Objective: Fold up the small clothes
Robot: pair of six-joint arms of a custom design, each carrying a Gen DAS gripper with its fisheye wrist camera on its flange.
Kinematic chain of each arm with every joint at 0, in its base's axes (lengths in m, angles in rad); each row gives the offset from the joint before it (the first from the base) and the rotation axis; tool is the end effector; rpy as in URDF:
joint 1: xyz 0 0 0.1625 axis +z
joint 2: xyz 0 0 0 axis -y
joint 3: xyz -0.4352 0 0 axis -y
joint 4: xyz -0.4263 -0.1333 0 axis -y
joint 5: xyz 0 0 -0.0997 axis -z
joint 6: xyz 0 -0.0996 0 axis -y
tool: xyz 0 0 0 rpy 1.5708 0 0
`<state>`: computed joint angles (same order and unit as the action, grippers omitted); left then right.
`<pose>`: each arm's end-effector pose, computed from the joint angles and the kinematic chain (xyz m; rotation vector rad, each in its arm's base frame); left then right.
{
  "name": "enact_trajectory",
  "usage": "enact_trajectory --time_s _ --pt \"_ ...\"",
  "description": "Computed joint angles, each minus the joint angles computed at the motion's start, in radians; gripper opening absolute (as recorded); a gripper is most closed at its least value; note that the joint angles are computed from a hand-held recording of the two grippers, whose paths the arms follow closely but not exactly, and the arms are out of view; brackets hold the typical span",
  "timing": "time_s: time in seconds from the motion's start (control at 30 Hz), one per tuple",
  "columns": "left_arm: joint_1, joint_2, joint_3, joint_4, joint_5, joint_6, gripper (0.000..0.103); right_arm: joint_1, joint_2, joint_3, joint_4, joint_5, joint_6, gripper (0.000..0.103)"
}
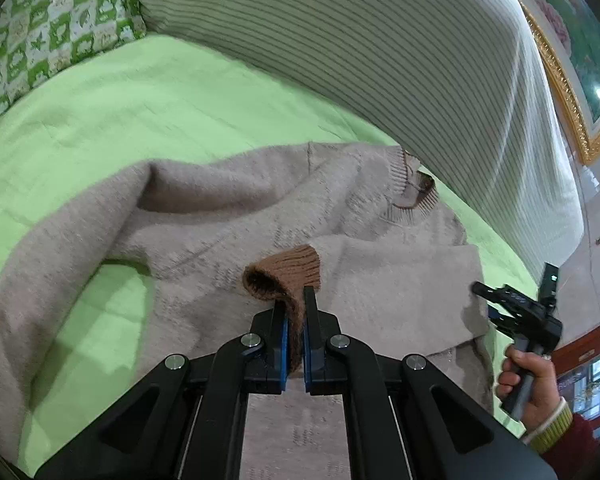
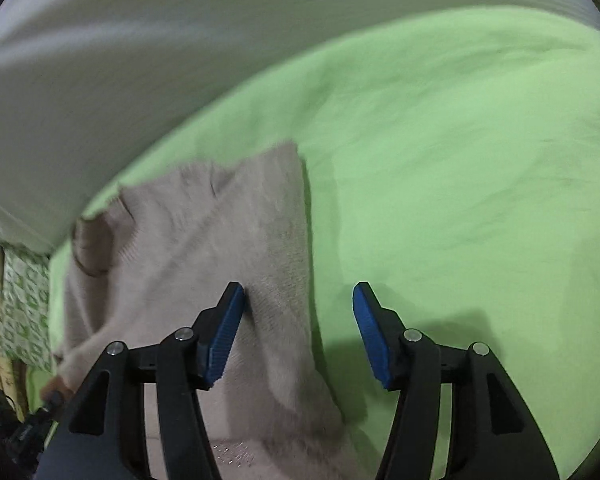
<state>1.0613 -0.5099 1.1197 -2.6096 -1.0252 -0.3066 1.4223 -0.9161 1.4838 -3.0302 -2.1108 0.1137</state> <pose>-0.2557 -0.8370 0.0948 0.1092 2.6906 -0.8359 -0.0303 -0.7574 0.3024 -0.6207 -2.3088 1.1212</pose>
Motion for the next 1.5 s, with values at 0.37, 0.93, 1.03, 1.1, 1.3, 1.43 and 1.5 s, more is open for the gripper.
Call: enact_trajectory --time_s 0.37,0.93,1.03,1.1,1.3,1.43,1.5 --pt "0.012 0.100 -0.127 0.097 0.053 0.068 0.003 -0.003 -0.057 0.026 0.008 -0.124 -0.053 0.002" --pt "0.003 -0.100 0.151 0.049 0.103 -0.138 0.033 0.129 -0.039 0.146 -0.277 -0.094 -0.117 0.059" --pt "-0.023 -0.169 0.249 0.041 0.234 -0.134 0.046 0.156 -0.045 0.180 -0.253 -0.035 -0.099 0.059" --pt "-0.040 -0.220 0.311 0.068 0.335 -0.140 0.060 0.164 -0.032 0.193 -0.245 -0.019 -0.093 0.059" --pt "-0.040 -0.364 0.448 0.194 0.489 -0.184 0.081 0.169 0.017 0.189 -0.208 0.016 -0.037 0.059" --pt "-0.001 -0.410 0.446 0.365 0.393 -0.280 0.081 0.186 0.021 0.210 -0.213 0.014 -0.006 0.059" --pt "0.021 -0.413 0.436 0.409 0.332 -0.283 0.079 0.191 0.025 0.210 -0.204 0.016 0.005 0.059"
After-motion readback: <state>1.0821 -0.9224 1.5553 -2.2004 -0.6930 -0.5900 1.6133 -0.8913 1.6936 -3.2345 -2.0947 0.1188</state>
